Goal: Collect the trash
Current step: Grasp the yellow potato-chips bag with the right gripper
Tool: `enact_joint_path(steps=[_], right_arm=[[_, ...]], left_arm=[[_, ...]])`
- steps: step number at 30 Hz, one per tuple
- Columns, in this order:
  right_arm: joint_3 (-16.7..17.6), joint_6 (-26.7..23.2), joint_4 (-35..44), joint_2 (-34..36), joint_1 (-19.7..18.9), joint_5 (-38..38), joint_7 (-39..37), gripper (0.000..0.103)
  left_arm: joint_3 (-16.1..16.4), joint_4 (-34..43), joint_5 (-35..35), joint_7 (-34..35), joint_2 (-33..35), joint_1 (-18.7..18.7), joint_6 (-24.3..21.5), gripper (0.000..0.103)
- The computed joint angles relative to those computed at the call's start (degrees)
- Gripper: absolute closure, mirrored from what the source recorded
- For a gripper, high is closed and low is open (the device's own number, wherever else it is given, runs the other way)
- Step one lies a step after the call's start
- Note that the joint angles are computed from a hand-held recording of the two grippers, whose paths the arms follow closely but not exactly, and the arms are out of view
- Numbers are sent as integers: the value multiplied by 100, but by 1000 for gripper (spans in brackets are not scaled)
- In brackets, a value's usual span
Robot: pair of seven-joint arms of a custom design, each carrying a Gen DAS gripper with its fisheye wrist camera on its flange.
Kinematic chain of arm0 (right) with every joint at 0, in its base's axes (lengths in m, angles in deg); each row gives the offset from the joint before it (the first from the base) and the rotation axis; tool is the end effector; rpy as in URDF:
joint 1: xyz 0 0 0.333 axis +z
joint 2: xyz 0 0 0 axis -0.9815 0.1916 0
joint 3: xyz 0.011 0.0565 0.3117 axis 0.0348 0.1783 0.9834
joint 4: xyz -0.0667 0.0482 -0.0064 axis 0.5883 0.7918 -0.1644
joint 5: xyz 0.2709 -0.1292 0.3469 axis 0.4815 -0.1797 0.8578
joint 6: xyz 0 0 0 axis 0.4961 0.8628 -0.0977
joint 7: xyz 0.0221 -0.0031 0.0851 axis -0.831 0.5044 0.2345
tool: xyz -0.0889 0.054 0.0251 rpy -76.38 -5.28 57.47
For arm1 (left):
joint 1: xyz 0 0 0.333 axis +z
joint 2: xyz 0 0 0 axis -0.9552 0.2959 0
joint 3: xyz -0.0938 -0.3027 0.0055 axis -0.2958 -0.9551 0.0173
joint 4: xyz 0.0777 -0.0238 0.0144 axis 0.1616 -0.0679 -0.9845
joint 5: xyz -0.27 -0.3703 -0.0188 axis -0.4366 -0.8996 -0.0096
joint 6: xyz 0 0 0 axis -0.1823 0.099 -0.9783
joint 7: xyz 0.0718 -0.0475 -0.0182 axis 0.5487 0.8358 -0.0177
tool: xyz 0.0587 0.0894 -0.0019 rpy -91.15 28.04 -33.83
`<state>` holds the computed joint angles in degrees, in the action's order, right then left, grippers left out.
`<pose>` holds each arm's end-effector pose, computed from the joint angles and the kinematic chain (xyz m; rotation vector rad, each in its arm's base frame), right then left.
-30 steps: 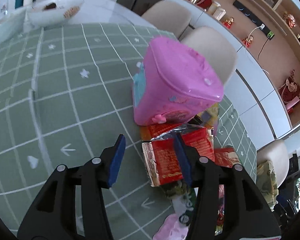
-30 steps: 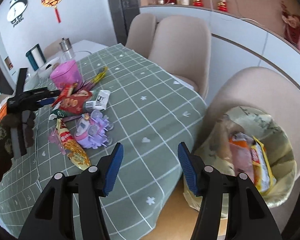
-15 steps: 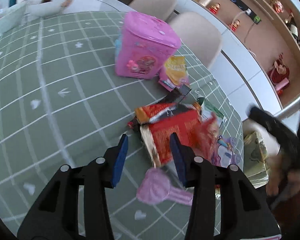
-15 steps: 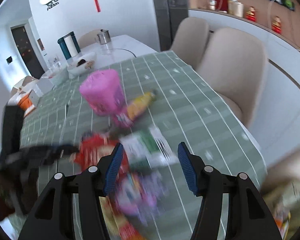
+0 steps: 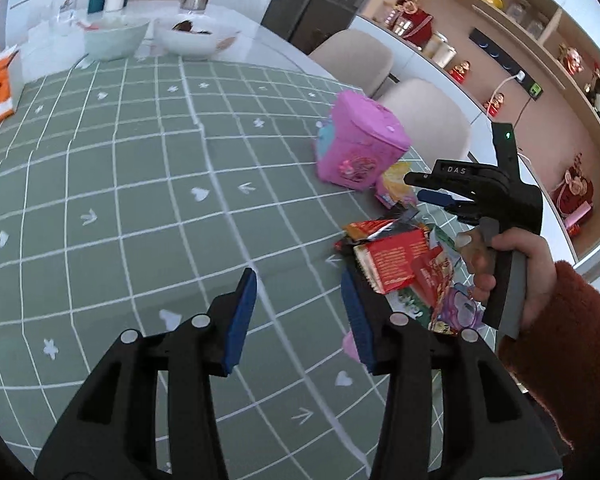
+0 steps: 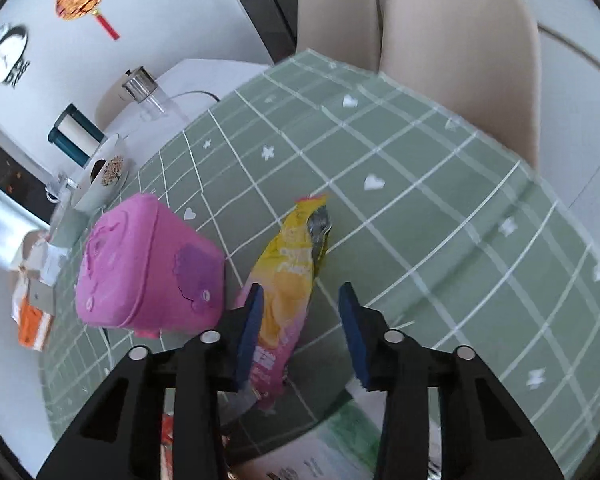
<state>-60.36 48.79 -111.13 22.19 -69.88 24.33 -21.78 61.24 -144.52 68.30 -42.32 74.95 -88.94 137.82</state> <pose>0.7794 0.1984 0.4032 -2.2402 1.2635 0.1908 0.4483 -0.3247 0.4206 -2.4407 0.9613 -0.8711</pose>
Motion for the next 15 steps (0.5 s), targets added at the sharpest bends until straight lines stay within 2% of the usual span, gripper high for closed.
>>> enact_joint_path(steps=[2,3,6,8,13,15], right_arm=[[23,-295,212,183,3,-18,78,76],[33,-375,247,223,5,-33,51,86],[100,-462,181,171,-78,75,-262,96],[124,-342,-56,-52,-167,223,-578,98],[54,-410,-341,-540,-448,636,-1030,98],[-26,-385,-506,-794,-564,735,-1226,98]], left_arm=[[28,-82,-31,-32,-34,5,87,61],[38,-97,-28,-41,-17,18,143,61],[46,-115,79,-4,34,54,347,61],[72,-98,213,43,95,105,570,61],[172,105,1100,-149,468,439,1698,59],[251,315,1396,4,692,533,2019,59]])
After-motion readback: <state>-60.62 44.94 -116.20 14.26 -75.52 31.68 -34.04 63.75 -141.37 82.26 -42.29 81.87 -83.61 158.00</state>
